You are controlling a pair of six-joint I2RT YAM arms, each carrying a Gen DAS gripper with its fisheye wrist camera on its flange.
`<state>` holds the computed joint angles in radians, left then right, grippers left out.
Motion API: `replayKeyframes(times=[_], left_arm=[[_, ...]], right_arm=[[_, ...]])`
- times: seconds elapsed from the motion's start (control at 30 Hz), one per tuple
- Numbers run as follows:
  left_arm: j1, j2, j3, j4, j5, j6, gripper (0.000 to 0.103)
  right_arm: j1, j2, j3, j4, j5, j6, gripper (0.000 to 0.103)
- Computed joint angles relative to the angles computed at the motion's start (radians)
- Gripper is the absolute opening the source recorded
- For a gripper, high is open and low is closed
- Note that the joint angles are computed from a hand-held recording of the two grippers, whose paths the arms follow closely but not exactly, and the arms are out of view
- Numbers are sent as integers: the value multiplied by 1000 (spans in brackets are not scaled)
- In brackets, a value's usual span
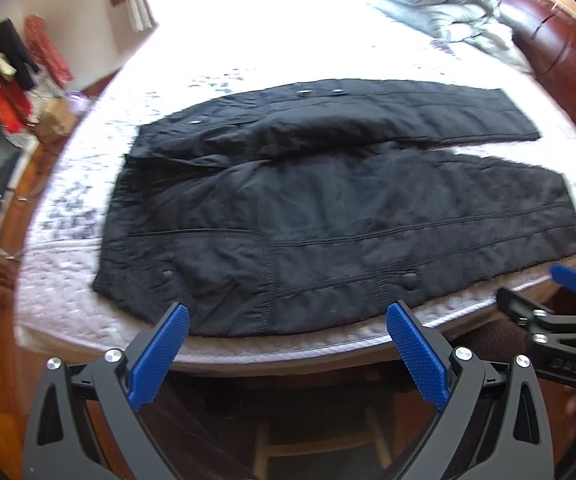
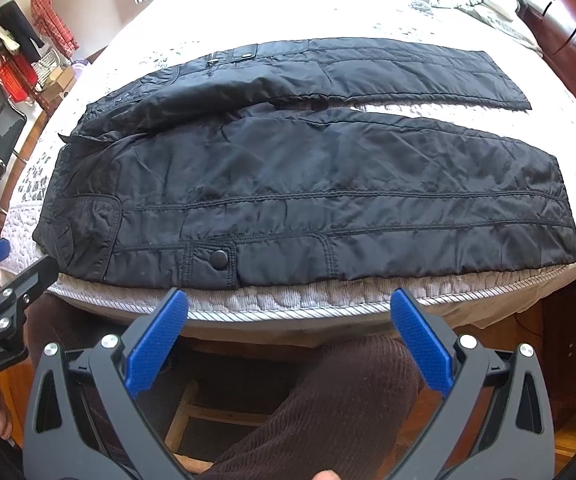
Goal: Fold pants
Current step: 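Move both grippers toward the waistband of the black pants, then grasp the waistband with the left gripper while the right gripper grasps the leg hem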
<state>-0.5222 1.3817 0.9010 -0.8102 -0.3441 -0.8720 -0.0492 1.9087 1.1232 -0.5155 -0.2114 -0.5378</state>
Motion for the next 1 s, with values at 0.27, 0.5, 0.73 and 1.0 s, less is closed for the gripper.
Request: replayKeyframes(times=[0.27, 0.5, 0.73, 1.0], left_arm=[[619, -24, -48, 164, 224, 366, 100], [1151, 680, 560, 34, 526, 652, 99], [1244, 1105, 1109, -235, 719, 670, 99], [1173, 1335, 1464, -434, 622, 686, 78]], right_arm=[[-23, 113, 184, -14, 30, -32, 101], [-12, 312, 441, -37, 97, -25, 101], [18, 564, 752, -154, 143, 9, 101], [70, 740, 1006, -240, 169, -30, 101]])
